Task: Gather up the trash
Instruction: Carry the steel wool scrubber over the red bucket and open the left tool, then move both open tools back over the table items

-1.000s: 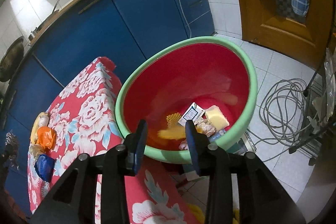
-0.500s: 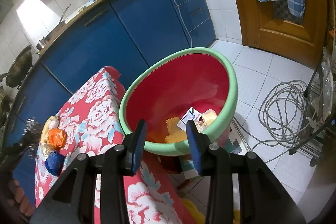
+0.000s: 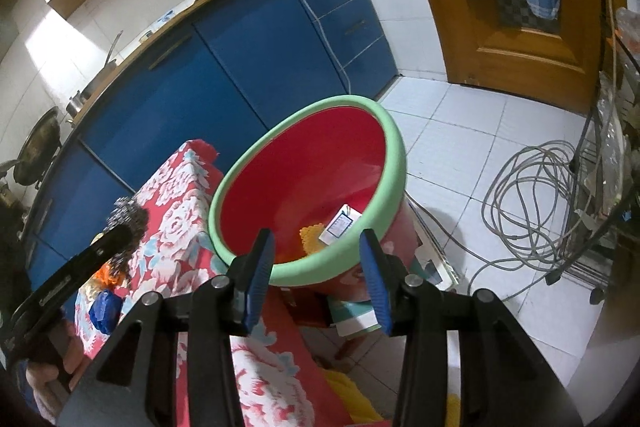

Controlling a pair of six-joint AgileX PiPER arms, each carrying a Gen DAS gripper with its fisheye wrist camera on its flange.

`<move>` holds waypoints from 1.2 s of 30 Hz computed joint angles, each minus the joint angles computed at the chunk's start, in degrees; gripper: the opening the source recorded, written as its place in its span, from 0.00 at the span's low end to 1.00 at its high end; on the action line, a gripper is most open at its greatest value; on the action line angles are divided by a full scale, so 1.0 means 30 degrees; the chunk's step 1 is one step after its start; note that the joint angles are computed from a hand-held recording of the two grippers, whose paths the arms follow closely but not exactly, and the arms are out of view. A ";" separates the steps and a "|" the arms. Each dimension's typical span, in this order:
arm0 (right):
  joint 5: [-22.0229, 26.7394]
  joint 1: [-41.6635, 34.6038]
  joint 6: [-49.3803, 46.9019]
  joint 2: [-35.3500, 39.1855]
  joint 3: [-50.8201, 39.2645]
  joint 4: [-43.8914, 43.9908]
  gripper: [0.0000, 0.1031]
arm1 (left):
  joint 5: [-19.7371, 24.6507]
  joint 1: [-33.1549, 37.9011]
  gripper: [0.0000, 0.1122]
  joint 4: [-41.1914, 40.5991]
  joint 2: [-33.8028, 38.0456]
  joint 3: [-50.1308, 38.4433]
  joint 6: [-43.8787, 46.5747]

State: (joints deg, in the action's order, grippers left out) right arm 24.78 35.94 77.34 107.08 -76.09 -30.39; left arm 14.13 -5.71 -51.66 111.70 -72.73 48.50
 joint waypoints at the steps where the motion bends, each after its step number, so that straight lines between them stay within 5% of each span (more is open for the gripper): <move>1: -0.0123 -0.0065 0.0076 -0.0073 0.0187 -0.0057 0.45 | -0.0046 -0.0235 0.31 0.0680 0.0253 -0.0327 -0.0639; 10: -0.0216 -0.0200 0.0711 -0.0136 0.0537 -0.0608 0.45 | 0.0807 -0.1613 0.33 0.6516 0.3106 -0.4079 -0.6533; 14: -0.0363 -0.0287 0.0591 -0.0076 0.0622 -0.0420 0.45 | 0.0723 -0.2059 0.43 0.8757 0.3553 -0.4640 -0.8649; 36: -0.0214 0.0407 0.0545 -0.0229 0.0185 -0.0634 0.45 | 0.0100 -0.0517 0.47 1.0120 0.0459 -0.0979 -1.0985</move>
State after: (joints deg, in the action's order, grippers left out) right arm 24.14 37.16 78.98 106.39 -75.54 -32.29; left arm 14.43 -7.26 -21.30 113.07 -75.66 15.54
